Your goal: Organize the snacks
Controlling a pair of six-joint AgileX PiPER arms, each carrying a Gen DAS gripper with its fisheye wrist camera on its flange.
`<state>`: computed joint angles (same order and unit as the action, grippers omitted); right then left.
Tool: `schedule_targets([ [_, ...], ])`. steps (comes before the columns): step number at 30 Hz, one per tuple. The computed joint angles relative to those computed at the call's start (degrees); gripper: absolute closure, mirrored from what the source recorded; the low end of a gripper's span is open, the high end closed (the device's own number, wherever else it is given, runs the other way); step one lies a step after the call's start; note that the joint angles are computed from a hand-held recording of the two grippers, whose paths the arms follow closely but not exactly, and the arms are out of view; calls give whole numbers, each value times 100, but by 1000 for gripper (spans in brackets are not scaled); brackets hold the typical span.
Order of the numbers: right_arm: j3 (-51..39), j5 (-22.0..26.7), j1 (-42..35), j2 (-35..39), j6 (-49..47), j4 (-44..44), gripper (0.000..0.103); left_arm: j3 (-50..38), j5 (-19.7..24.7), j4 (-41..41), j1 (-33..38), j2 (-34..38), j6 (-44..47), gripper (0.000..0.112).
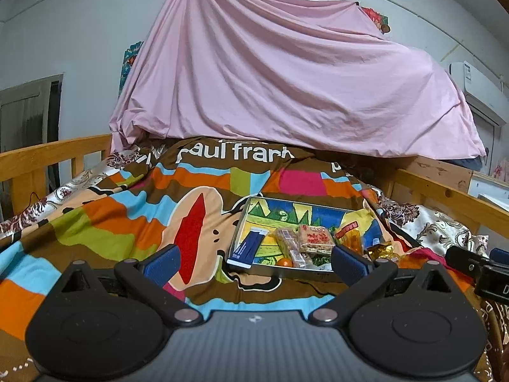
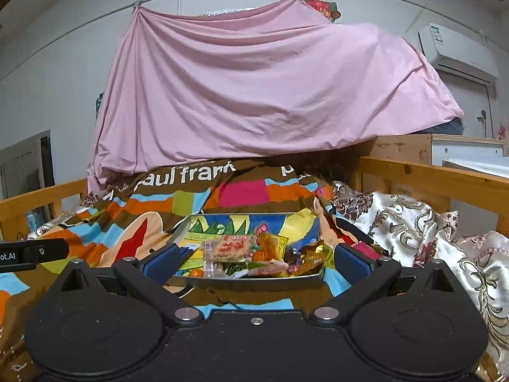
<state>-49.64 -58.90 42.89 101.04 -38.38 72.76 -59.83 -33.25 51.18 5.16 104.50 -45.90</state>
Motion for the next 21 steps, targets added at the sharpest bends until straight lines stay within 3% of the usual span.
schedule_targets([
  [7, -51, -80, 279, 102, -231, 300, 1, 433, -332, -157, 197, -26, 361, 10],
  [21, -115, -127, 452, 230, -532, 764, 1, 882, -394, -98, 294, -116, 668, 10],
])
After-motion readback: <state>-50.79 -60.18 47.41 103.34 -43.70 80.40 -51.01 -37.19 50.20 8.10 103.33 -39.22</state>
